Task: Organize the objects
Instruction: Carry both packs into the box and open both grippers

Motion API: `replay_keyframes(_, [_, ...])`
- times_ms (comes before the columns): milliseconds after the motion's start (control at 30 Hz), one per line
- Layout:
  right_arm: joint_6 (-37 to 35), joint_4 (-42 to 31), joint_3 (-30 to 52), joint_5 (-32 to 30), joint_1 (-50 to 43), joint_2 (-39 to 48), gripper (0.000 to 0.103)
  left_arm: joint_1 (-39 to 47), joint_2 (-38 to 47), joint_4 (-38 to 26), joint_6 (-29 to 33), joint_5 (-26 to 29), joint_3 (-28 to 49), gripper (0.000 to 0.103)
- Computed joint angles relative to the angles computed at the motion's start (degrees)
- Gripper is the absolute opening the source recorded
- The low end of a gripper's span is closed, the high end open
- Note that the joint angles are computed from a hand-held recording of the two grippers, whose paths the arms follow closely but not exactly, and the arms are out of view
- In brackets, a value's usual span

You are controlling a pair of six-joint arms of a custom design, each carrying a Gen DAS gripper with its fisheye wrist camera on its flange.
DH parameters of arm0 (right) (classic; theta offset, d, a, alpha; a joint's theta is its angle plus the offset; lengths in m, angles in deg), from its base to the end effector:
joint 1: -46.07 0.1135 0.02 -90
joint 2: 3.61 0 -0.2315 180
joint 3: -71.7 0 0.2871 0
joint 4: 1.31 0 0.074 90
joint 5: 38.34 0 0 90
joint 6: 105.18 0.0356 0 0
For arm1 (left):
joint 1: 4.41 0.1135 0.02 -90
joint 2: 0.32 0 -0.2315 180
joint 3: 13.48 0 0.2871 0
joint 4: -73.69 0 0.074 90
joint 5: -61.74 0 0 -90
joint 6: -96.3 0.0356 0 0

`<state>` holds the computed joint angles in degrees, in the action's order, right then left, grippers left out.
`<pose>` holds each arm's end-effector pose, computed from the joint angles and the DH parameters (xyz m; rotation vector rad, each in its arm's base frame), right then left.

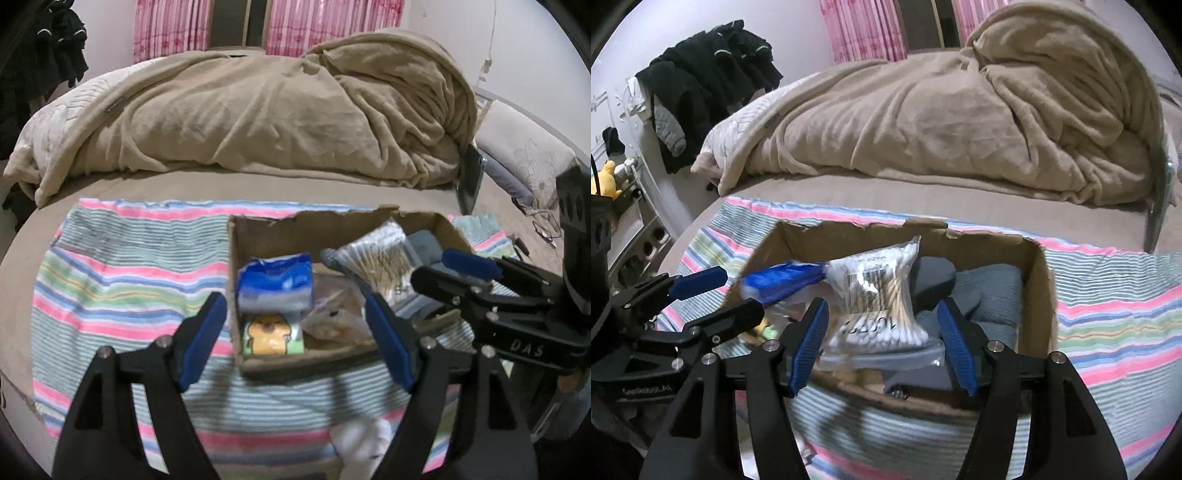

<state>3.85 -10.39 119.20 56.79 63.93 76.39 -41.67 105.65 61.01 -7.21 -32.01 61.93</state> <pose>0.2902 0.0901 0.1146 0.0699 2.3027 0.2298 0.3283 -0.2468 0.1151 0.4515 2.3089 -0.3664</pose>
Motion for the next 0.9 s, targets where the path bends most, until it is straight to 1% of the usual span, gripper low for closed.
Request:
replay_keyframes(133, [1.65, -1.94, -1.92, 1.53, 2.22, -3.85, 0.066, -0.48, -5.39, 0.08, -0.14, -0.61, -4.47, 0.081])
replay_keyframes(333, [4.83, -6.6, -5.08, 5.42, 7.2, -11.34, 0.066, -1.35, -14.52, 0.35, -1.02, -0.86, -12.24, 0.081])
replay_keyframes(533, [7.98, -10.47, -7.28, 8.95, 12.25, -16.21, 0.066, -1.73, -22.03, 0.12, -2.65, -1.13, -19.62, 0.082])
replay_keyframes(733, [10.79, -12.43, -8.3, 11.32, 16.56, -17.78, 0.066, -1.99, -28.25, 0.49, -4.22, -1.36, -26.39, 0.082])
replay_keyframes(900, [13.49, -12.21, -8.21, 12.68, 20.17, -15.97, 0.066, -2.08, -32.41, 0.29, -4.77, -1.59, -30.91, 0.082])
